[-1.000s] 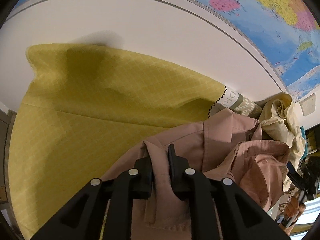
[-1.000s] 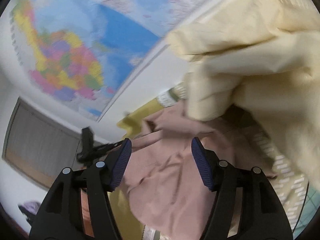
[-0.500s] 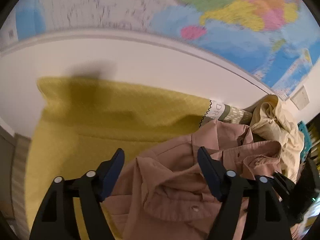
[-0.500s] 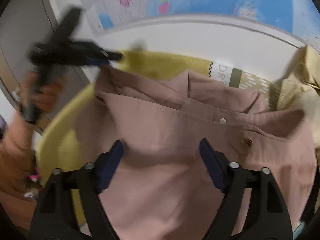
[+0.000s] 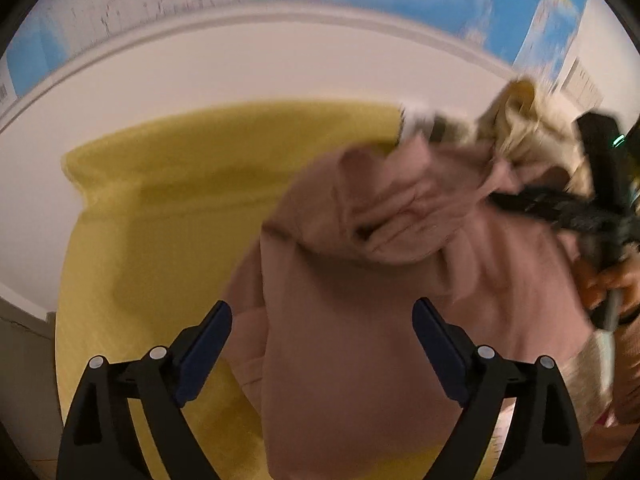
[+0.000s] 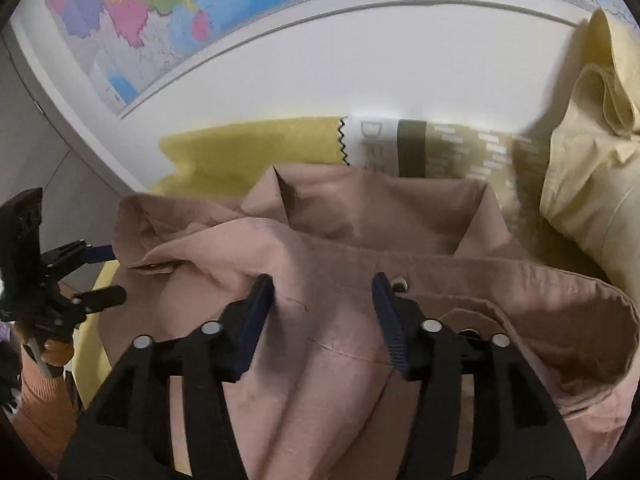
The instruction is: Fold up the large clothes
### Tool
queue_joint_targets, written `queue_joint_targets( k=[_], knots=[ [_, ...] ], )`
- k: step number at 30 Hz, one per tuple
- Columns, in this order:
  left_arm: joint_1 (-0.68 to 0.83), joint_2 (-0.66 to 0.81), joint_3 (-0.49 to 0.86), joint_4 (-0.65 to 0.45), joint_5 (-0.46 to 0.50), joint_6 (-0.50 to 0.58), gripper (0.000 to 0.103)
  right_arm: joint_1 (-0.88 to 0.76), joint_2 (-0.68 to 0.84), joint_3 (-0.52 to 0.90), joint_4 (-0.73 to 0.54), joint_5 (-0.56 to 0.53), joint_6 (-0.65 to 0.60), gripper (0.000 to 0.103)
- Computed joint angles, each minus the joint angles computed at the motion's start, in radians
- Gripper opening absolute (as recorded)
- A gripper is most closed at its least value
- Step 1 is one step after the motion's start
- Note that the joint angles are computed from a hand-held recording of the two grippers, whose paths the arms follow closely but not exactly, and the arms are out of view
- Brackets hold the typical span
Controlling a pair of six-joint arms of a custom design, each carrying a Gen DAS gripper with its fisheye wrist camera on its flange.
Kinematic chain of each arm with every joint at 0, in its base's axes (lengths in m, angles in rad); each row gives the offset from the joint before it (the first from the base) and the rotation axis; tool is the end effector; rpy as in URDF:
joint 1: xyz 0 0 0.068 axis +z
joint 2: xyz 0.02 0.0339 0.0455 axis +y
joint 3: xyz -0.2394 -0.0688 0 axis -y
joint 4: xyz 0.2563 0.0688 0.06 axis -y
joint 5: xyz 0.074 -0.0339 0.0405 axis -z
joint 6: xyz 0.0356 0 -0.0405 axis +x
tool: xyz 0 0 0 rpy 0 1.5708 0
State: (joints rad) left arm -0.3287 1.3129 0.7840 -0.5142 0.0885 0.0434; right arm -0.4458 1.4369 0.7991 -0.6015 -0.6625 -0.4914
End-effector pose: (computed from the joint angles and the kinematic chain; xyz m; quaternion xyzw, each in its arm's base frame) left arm 0.2504 -0.0887 0.1729 0.1897 0.9457 -0.0793 0.2518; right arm 0.2466 -0.0936 0.1498 -0.0749 0.9312 0.2157 0.2841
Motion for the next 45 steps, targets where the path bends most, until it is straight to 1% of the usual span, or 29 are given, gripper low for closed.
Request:
queue_joint_targets(
  k=[3,5,6,7,8,10,12,13,14,15,16,18,19,20,21,22,23,26,27,28,30,32,34,36,38,41,42,43,45],
  knots=[
    [0.003,0.052,-0.008,0.005,-0.006,0.011,0.085,-0.122,-0.092,-0.016,-0.113,-0.101,-0.159,0.059],
    [0.036,0.042,-0.035,0.021,0.056,0.027,0.069,-0.230,-0.195,-0.042,-0.148,-0.117,-0.247,0.061],
    [0.048,0.024,-0.051,0.027,0.074,0.030,0.060,-0.282,-0.243,-0.065,-0.133,-0.113,-0.272,0.067],
    [0.051,0.006,-0.065,0.034,0.074,0.028,0.049,-0.344,-0.295,-0.096,-0.094,-0.102,-0.290,0.069],
    [0.060,-0.016,-0.079,0.035,0.078,0.024,0.042,-0.400,-0.319,-0.118,-0.060,-0.086,-0.311,0.069],
    [0.098,-0.049,-0.085,-0.001,0.125,0.011,0.024,-0.473,-0.280,-0.112,-0.052,-0.064,-0.365,0.072],
    [0.137,-0.073,-0.080,-0.045,0.177,0.009,0.018,-0.515,-0.220,-0.119,-0.015,-0.012,-0.396,0.076],
    [0.171,-0.082,-0.079,-0.071,0.216,0.013,0.014,-0.517,-0.162,-0.109,-0.006,0.024,-0.409,0.067],
    [0.200,-0.089,-0.077,-0.093,0.245,0.017,0.013,-0.525,-0.090,-0.087,-0.010,0.033,-0.417,0.052],
    [0.232,-0.100,-0.073,-0.121,0.274,0.025,0.012,-0.527,-0.031,-0.057,-0.035,0.025,-0.427,0.016],
    [0.245,-0.121,-0.074,-0.148,0.285,0.029,0.012,-0.540,0.079,0.024,-0.117,-0.006,-0.453,0.007],
    [0.273,-0.143,-0.075,-0.187,0.291,0.042,0.012,-0.586,0.221,0.165,-0.248,-0.099,-0.453,0.005],
    [0.274,-0.154,-0.076,-0.203,0.273,0.042,0.015,-0.613,0.306,0.251,-0.314,-0.143,-0.441,0.005],
    [0.274,-0.160,-0.072,-0.220,0.247,0.037,0.020,-0.622,0.378,0.318,-0.362,-0.157,-0.418,0.005],
    [0.244,-0.188,-0.076,-0.224,0.155,0.007,0.030,-0.622,0.468,0.391,-0.392,-0.145,-0.360,0.008],
    [0.214,-0.219,-0.082,-0.217,0.099,0.004,0.034,-0.616,0.508,0.415,-0.389,-0.113,-0.338,0.012],
    [0.168,-0.273,-0.096,-0.203,0.058,0.012,0.036,-0.608,0.499,0.398,-0.361,-0.089,-0.339,0.012],
    [0.073,-0.317,-0.077,-0.195,0.044,0.014,0.052,-0.604,0.380,0.294,-0.297,-0.084,-0.394,0.031],
    [0.012,-0.310,-0.065,-0.168,0.014,0.007,0.055,-0.609,0.343,0.266,-0.279,-0.097,-0.403,0.041],
    [-0.022,-0.294,-0.055,-0.142,-0.016,0.003,0.062,-0.605,0.296,0.233,-0.248,-0.106,-0.406,0.054],
    [-0.076,-0.195,-0.015,-0.065,-0.052,-0.010,0.065,-0.582,0.227,0.182,-0.175,-0.097,-0.398,0.055],
    [-0.100,-0.062,0.038,-0.003,-0.073,-0.031,0.065,-0.537,0.247,0.185,-0.136,-0.070,-0.347,0.044],
    [-0.100,0.098,0.112,0.032,-0.115,-0.052,0.064,-0.497,0.354,0.259,-0.131,-0.058,-0.264,0.030],
    [-0.083,0.226,0.176,0.048,-0.138,-0.073,0.061,-0.511,0.524,0.418,-0.224,-0.126,-0.183,0.028],
    [-0.027,0.303,0.206,0.069,-0.090,-0.093,0.061,-0.523,0.639,0.537,-0.315,-0.168,-0.144,0.026],
    [0.025,0.272,0.173,0.089,-0.066,-0.126,0.064,-0.521,0.550,0.466,-0.288,-0.105,-0.201,0.034],
    [0.043,0.216,0.134,0.094,-0.064,-0.129,0.064,-0.532,0.523,0.451,-0.295,-0.097,-0.215,0.050],
    [0.066,0.162,0.097,0.099,-0.041,-0.125,0.064,-0.566,0.494,0.442,-0.320,-0.097,-0.246,0.061],
    [0.134,0.010,-0.003,0.088,0.051,-0.100,0.072,-0.661,0.483,0.465,-0.456,-0.145,-0.416,0.066]
  ],
)
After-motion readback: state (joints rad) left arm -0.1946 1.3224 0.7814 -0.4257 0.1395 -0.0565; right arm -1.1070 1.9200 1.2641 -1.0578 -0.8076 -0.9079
